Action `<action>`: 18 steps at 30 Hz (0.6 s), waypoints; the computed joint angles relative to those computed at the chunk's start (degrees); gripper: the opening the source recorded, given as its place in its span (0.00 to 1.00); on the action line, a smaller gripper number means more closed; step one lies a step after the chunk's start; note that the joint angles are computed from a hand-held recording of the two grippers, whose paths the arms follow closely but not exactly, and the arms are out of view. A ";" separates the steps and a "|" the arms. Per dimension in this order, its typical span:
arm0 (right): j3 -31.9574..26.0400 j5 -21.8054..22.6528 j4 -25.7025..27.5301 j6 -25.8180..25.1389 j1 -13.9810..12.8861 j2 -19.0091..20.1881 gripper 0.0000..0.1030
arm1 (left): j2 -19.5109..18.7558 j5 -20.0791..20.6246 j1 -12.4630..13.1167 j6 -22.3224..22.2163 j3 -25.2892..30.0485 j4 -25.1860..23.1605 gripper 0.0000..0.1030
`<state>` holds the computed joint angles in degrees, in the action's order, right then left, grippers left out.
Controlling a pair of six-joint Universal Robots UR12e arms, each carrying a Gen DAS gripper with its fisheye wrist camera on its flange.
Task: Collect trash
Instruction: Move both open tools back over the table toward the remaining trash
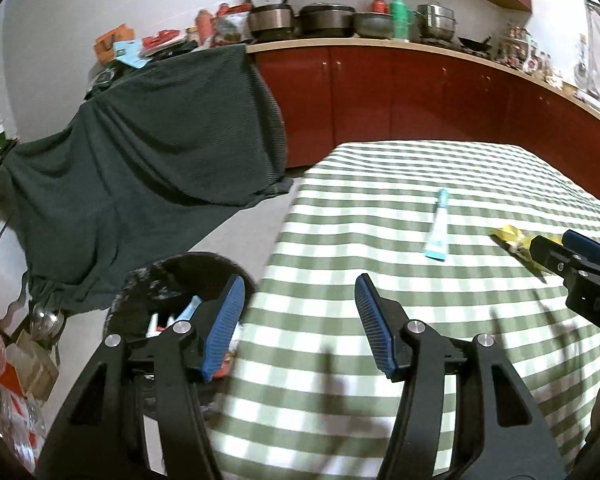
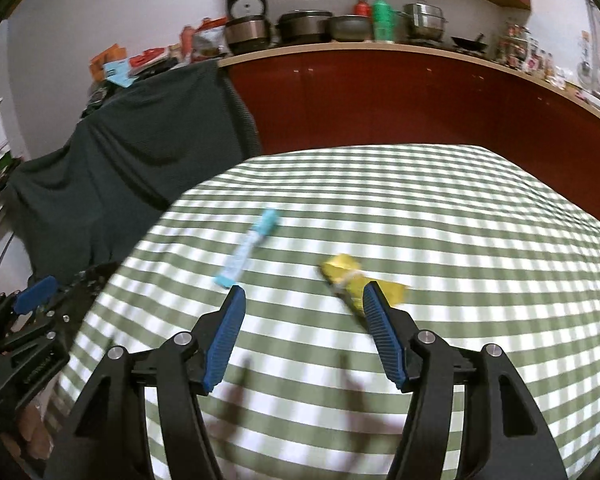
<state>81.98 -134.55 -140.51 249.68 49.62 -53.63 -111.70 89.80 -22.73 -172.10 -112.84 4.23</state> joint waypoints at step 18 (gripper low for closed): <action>6.52 3.90 0.52 1.76 -1.99 -3.29 0.59 | -3.70 -0.22 -4.51 3.14 4.77 -2.52 0.60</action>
<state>88.50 -130.65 -140.00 251.44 47.63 -56.93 -115.40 89.58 -27.24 -168.96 -108.07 1.71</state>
